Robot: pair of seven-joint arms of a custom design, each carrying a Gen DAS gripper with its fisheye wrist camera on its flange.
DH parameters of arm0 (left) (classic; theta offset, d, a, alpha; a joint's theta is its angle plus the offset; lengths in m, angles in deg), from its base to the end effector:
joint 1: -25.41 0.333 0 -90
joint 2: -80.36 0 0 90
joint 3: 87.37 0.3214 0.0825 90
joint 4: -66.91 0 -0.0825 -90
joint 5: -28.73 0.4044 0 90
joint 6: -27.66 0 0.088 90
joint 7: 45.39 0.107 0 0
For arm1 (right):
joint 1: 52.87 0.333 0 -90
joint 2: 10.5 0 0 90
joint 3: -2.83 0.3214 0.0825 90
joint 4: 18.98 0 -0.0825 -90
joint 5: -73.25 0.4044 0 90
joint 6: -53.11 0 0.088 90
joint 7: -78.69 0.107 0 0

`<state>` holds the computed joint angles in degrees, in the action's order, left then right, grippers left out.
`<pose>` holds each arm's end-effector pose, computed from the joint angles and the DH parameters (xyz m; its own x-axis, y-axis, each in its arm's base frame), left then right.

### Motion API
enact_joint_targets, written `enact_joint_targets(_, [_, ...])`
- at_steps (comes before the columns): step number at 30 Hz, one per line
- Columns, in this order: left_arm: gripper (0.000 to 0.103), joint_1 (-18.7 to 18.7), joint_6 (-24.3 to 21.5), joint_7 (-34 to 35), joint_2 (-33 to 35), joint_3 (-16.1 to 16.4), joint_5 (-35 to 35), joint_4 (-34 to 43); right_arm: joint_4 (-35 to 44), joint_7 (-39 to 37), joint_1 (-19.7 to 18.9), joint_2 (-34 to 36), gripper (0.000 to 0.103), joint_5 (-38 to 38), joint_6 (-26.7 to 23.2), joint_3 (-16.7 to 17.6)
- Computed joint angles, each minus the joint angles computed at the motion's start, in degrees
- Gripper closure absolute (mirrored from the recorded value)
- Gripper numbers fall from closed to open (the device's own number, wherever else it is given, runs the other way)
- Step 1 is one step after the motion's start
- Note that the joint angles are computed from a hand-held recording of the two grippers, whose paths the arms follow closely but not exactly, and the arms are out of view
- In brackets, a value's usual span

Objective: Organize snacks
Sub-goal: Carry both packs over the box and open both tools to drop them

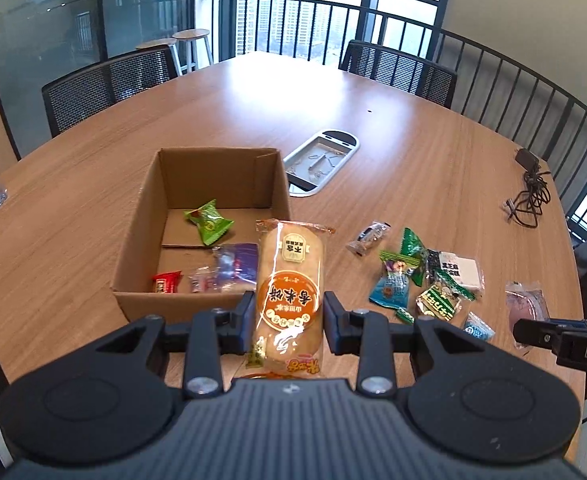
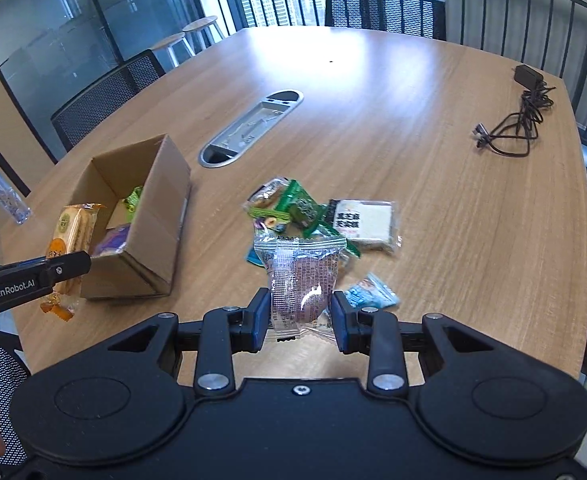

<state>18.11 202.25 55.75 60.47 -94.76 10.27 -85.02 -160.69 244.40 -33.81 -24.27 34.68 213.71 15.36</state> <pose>0.4495 -0.0933 0.4312 -0.1747 -0.9826 0.0637 -0.7332 0.0866 -0.6745 0.4090 0.2884 0.4261 -0.1114 -0.9732 -0.2013 -0.7733 0.2121 -0.5975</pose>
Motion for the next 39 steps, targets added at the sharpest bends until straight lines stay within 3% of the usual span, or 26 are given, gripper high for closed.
enact_joint_targets(15, [0.069, 3.1, 0.4, 0.1, 0.7, 1.9, 0.2, 0.7, 8.7, 0.2, 2.3, 7.1, 0.071, -3.8, 0.3, -0.3])
enact_joint_targets(31, [0.069, 2.9, -0.6, 7.7, 6.7, 6.1, -5.6, 7.1, 21.4, -2.9, 7.4, 18.0, 0.071, -4.2, 0.4, -3.8])
enact_joint_targets(39, [0.069, 3.8, -2.0, 11.5, 10.2, 5.4, -9.4, 10.4, 26.6, -6.7, 9.7, 22.6, 0.071, -1.4, 0.0, -5.3])
